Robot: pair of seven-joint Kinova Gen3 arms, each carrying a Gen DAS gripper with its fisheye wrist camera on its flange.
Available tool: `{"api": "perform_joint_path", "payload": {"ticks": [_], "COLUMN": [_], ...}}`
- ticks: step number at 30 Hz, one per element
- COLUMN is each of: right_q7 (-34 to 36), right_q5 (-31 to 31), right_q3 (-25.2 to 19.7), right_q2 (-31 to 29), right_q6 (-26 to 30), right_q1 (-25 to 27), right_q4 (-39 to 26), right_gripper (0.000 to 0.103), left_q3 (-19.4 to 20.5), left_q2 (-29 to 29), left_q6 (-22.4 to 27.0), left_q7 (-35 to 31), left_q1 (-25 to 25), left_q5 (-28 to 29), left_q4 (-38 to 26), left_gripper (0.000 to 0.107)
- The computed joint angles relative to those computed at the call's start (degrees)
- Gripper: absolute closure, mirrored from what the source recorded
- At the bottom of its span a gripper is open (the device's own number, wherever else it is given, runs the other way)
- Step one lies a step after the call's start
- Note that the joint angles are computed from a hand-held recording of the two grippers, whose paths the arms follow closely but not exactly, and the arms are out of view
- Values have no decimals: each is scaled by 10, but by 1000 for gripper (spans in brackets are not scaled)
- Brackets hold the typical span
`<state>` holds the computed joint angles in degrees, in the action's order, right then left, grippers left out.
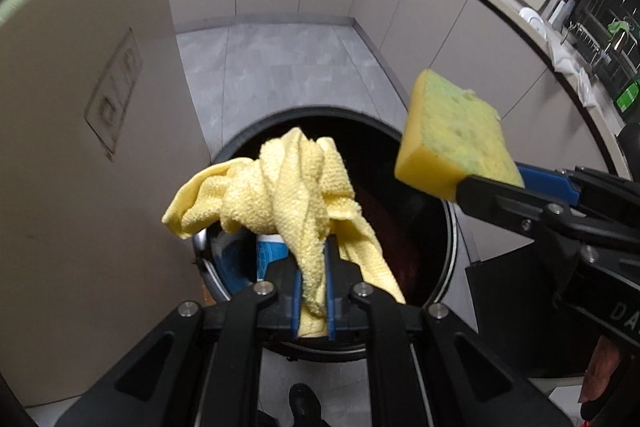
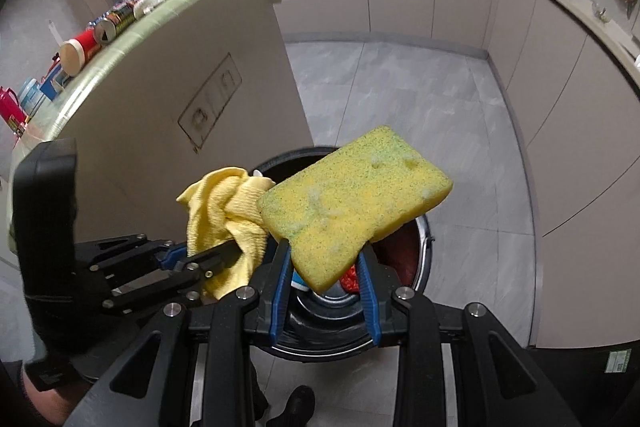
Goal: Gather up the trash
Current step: 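Open both tools to drop the cloth and sponge into the bin, then move both tools back over the island toward the blue bowl and red cup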
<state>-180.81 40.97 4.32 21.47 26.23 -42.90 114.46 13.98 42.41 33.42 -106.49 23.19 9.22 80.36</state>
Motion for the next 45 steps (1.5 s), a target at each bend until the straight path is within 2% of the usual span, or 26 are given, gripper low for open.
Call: {"api": "perform_joint_path", "payload": {"ticks": [1,2,3,4,5,6,8,9,13,21,24,26,29,32,35,37,42,45], "right_q7": [8,19,32,35,30,18,-12,-14,-2,-43,-81,-98,-145,-173,-207,-191,-82,-59], "right_q5": [-2,-4,-13,-30,-43,-48,-48,-50,-62,-37,-8,5,52,86,137,142,99,93], "right_q3": [1,-8,-11,-2,17,37,81,87,71,32,19,12,4,-13,-25,-46,-94,-95], "right_q2": [4,9,14,22,29,30,24,24,22,3,-15,-27,-47,-55,-59,-58,-31,-19], "right_q6": [-20,-43,-67,-84,-92,-91,-85,-72,-27,49,74,104,158,203,240,247,266,252], "right_q1": [8,27,40,46,43,30,-2,-10,-4,2,-1,-8,-31,-42,-57,-43,-7,-9], "right_q4": [4,8,8,10,15,18,30,29,16,-2,4,-5,-21,-37,-53,-71,-149,-176], "right_gripper": [69,66,64,47,8,0,0,0,0,0,0,0,0,0,0,0,0,0], "left_q3": [11,22,23,12,-8,-25,-35,-37,-39,-38,-37,-33,-37,-23,-27,-26,-27,-32], "left_q2": [9,19,28,33,31,25,21,19,9,-34,-50,-67,-100,-132,-158,-171,-199,-209], "left_q6": [2,5,14,17,11,1,3,1,0,-12,-8,-9,-26,-42,-57,-69,-90,-102], "left_q7": [-10,-18,-17,-7,13,29,43,49,65,72,79,77,84,72,66,71,55,55], "left_q1": [-9,-18,-20,-15,-1,9,14,16,20,18,16,10,9,-15,-31,-44,-91,-112], "left_q5": [5,19,26,24,14,9,-5,-10,-28,-48,-49,-48,-51,-37,-29,-31,-4,5], "left_q4": [-3,-9,-18,-22,-18,-11,-10,-9,-6,22,20,26,39,55,68,75,99,117], "left_gripper": [97,89,60,42,31,31,31,31,31,29,28,23,18,14,11,10,7,7]}}
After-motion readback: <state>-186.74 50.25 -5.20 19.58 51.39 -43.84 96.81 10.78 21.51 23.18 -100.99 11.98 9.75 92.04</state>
